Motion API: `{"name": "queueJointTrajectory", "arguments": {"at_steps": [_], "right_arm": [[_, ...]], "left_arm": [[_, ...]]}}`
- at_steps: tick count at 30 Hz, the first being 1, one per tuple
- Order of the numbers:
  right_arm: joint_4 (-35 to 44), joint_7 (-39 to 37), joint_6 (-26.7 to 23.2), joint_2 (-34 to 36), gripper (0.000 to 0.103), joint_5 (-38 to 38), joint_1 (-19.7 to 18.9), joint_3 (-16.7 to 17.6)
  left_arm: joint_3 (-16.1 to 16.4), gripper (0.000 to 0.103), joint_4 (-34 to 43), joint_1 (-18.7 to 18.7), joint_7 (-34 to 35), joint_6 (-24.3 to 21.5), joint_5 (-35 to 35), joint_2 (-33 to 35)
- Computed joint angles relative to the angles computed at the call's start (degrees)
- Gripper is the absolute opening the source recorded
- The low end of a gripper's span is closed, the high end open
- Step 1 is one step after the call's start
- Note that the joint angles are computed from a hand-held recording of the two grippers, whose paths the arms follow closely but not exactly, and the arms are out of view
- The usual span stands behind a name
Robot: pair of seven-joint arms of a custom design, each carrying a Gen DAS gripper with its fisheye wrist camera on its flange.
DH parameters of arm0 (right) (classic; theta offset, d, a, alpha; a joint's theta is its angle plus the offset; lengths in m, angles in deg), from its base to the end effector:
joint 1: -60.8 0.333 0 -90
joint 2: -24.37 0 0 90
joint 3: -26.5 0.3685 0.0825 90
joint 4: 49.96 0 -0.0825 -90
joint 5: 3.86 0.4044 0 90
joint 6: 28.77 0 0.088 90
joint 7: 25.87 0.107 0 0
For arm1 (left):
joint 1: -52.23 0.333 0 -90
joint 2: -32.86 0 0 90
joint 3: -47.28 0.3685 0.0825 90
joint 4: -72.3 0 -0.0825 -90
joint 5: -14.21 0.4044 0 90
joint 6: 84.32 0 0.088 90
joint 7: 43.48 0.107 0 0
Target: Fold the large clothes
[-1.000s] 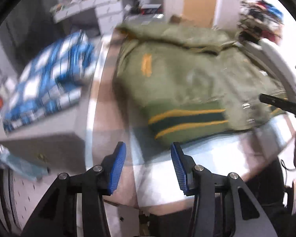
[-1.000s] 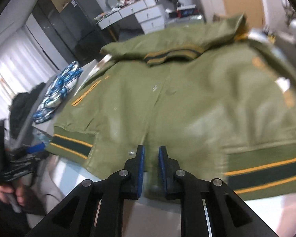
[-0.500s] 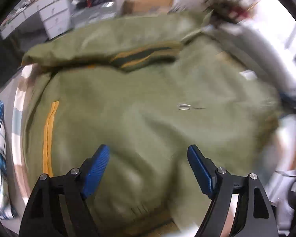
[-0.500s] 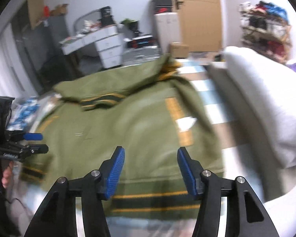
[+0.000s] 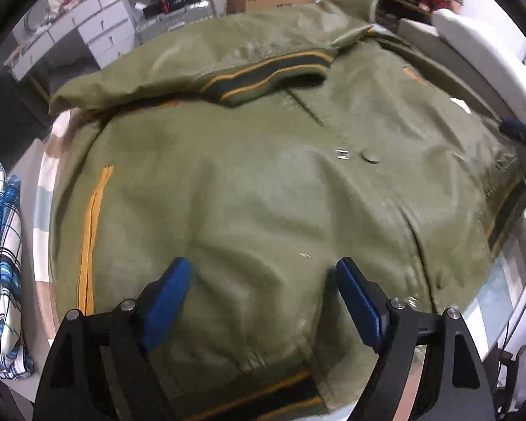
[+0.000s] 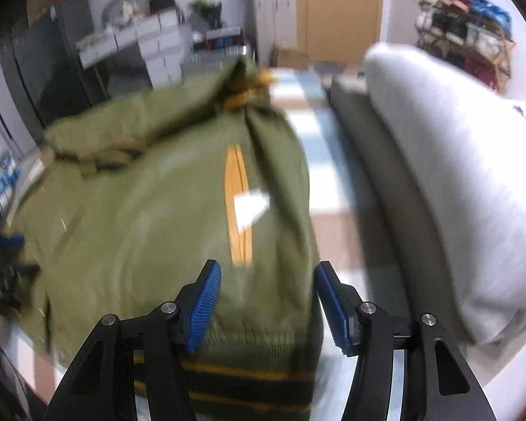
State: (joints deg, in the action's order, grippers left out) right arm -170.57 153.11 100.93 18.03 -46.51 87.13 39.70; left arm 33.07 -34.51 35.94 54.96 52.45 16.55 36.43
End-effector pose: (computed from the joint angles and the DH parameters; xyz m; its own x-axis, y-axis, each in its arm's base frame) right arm 0.4408 0.3467 0.5427 -0.4022 -0.9114 -0.0872 -0.6810 0.3615 -0.6368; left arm 0.5528 -0.3205 0.5766 -0.6250 -0.7756 -0.0882 -0.6751 0.5938 -0.4378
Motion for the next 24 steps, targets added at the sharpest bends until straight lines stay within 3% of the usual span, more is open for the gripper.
{"name": "queueJointTrajectory", "arguments": {"at_steps": [4,5,7,10,11,13,16,19,21,24], "right_arm": [[0.03,-4.14,10.44,2.08,0.055,1.25,0.22,-1.77],[0.73,-5.60,11.08,3.22,0.055,2.25,0.41,-1.80],[2.91,-8.18,9.24,6.07,0.055,3.62,1.24,-1.76],[7.15,-10.60,0.76,9.37,0.053,2.93,4.10,-1.83],[9.01,-12.65,-1.80,10.07,0.043,4.11,4.75,-1.97],[10.33,-13.52,-0.29,9.62,0.038,4.03,5.44,-2.71],[11.54,-10.86,6.24,9.70,0.038,-0.72,5.57,-3.53],[14.76,-20.15,11.14,14.18,0.037,9.19,3.93,-3.04],[17.90,-25.30,7.61,18.53,0.037,13.62,3.92,-2.05],[19.93,-25.31,3.64,19.86,0.036,7.71,10.00,-6.15]], "left_arm": [[-0.22,0.081,-3.24,-0.91,-2.78,2.35,7.02,-1.34],[-0.21,0.083,-3.69,-0.91,-3.28,2.96,6.93,-1.38],[0.12,0.083,-3.60,-0.22,-2.37,2.43,3.15,-1.50],[0.50,0.084,-3.14,0.72,0.16,1.98,-1.98,-1.01],[0.52,0.084,-3.59,0.87,0.47,2.23,-2.60,-1.36],[0.42,0.085,-4.18,0.81,-0.05,2.84,-1.84,-1.75],[0.24,0.085,-3.24,0.58,-1.53,2.91,-1.48,-0.70],[0.27,0.085,-3.68,0.75,-0.86,3.48,-2.55,-0.87],[0.28,0.084,-3.47,0.86,0.14,2.68,-3.11,-1.06],[0.20,0.083,-1.83,1.14,3.69,0.30,-5.64,-1.23]]}}
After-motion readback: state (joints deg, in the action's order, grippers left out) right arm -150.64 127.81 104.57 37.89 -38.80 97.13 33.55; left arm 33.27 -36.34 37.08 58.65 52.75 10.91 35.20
